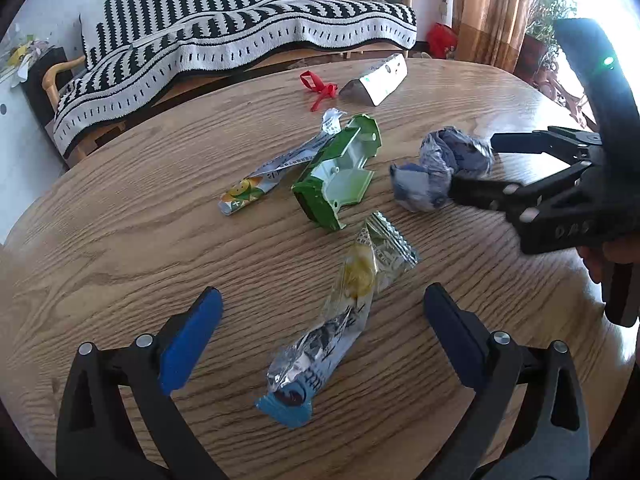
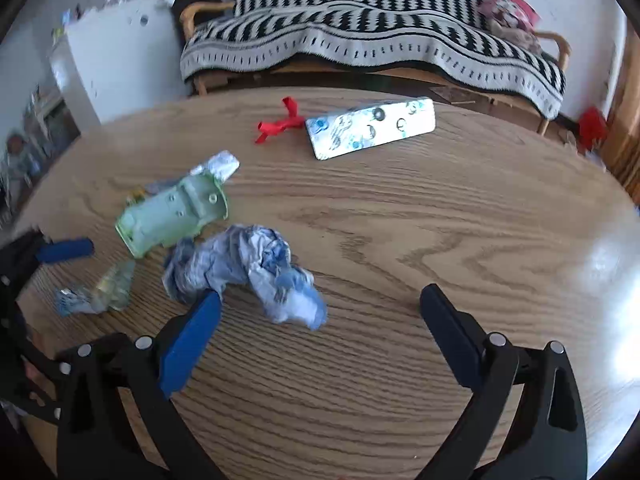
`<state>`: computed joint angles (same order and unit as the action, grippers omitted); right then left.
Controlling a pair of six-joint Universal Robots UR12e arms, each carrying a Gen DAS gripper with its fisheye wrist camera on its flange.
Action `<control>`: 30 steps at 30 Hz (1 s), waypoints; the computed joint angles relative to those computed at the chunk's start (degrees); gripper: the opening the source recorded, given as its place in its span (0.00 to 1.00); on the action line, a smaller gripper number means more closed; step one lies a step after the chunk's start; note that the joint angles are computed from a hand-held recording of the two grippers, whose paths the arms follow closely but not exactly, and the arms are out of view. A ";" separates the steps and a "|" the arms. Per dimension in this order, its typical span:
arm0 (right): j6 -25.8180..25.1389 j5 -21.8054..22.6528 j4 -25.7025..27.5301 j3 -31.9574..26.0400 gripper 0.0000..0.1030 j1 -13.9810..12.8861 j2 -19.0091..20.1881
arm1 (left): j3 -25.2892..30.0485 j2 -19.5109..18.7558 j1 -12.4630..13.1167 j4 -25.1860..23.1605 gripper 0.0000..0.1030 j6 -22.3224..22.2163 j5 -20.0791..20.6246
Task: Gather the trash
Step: 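Grasp the silver snack wrapper with the left tool while the right tool grasps the crumpled paper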
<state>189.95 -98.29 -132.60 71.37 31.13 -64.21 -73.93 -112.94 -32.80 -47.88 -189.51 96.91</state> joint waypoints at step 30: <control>-1.54 1.13 -0.43 -0.01 0.94 0.39 0.20 | 0.37 -0.24 -0.65 -0.41 0.95 -1.09 0.91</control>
